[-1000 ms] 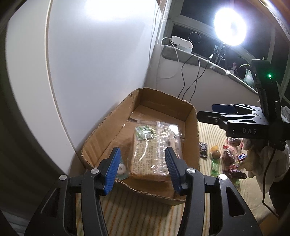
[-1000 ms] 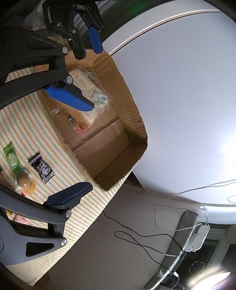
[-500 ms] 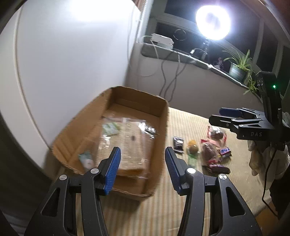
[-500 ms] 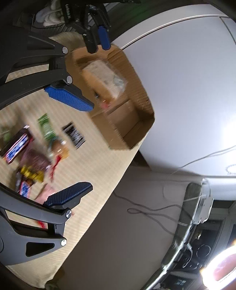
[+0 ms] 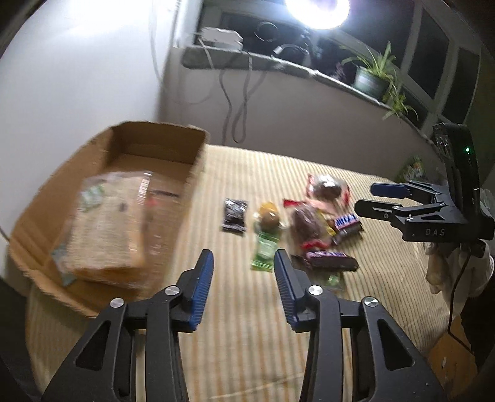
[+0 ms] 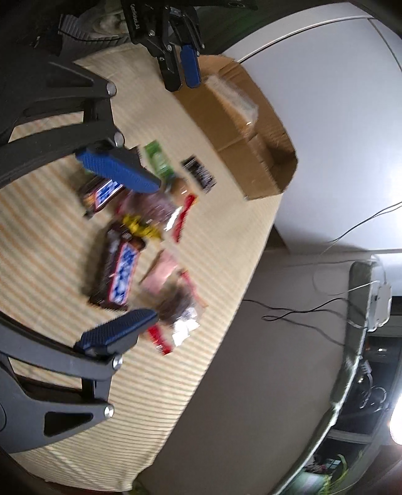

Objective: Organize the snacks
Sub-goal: 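Grasp the Snickers bar with the right gripper while the left gripper grasps the green sweet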

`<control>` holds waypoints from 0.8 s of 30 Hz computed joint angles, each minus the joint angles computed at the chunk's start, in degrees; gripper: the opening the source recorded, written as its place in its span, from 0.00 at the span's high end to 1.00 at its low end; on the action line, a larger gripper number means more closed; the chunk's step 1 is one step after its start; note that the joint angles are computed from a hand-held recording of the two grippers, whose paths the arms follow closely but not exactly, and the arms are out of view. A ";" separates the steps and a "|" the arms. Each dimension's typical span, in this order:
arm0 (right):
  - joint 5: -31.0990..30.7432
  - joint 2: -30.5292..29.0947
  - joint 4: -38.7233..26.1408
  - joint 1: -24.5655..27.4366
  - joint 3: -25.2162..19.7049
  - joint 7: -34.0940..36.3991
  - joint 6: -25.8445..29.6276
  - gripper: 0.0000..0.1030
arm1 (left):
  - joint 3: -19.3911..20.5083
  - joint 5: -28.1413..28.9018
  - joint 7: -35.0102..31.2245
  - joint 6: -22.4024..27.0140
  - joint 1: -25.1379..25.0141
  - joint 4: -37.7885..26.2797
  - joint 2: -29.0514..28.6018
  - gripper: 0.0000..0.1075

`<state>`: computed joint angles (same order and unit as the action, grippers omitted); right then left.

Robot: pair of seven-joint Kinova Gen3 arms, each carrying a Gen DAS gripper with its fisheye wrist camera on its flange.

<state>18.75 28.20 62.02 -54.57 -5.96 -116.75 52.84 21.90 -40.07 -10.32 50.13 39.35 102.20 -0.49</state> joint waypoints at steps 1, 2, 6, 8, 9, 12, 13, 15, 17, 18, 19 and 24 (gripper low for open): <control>-0.62 -0.21 0.79 0.74 -0.39 0.94 0.22 0.35 | -0.12 0.70 -0.98 -0.60 -0.10 -0.33 0.58 0.70; -0.86 -0.38 1.43 1.09 -0.57 1.53 0.24 0.40 | -0.27 1.10 -1.50 -0.87 -0.04 -0.59 0.93 0.71; -1.55 -0.48 2.73 2.25 -1.48 5.52 0.67 0.43 | -1.51 3.33 -4.03 -2.29 0.20 -1.49 2.65 0.72; -1.72 -0.21 2.79 2.70 -1.90 8.37 0.87 0.43 | -2.35 4.72 -5.47 -2.88 0.22 -2.02 3.56 0.73; -1.57 -0.04 2.70 2.60 -1.87 9.36 1.01 0.43 | -2.76 5.11 -5.88 -3.12 0.32 -2.07 3.81 0.73; -1.64 0.85 1.87 2.73 -1.85 12.50 1.66 0.43 | -3.94 6.72 -7.66 -3.40 0.46 -2.84 5.11 0.73; -1.81 1.33 1.17 2.77 -1.83 13.47 2.17 0.43 | -4.26 7.05 -8.18 -3.33 0.59 -3.18 5.54 0.73; -2.42 2.35 -0.18 3.04 -1.96 15.91 2.87 0.43 | -4.87 7.70 -9.26 -3.31 0.94 -3.49 6.18 0.73; -2.74 3.61 -1.91 2.99 -1.74 17.97 3.97 0.43 | -5.44 8.03 -10.29 -2.77 1.29 -4.33 7.02 0.73; -2.92 4.04 -2.54 2.94 -1.56 18.73 4.37 0.43 | -5.74 8.16 -10.91 -2.46 1.42 -4.83 7.50 0.73; -3.22 4.45 -3.18 3.01 -1.51 19.63 4.70 0.43 | -6.04 8.23 -11.48 -2.13 1.59 -5.32 8.00 0.73; -6.11 6.09 -5.77 4.23 -1.89 24.28 5.89 0.43 | -7.51 8.79 -14.58 -0.86 2.24 -7.44 10.22 0.73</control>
<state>12.65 34.29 56.25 -50.34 -7.84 -92.47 58.73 14.39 -31.28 -24.90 49.26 41.59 94.76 9.73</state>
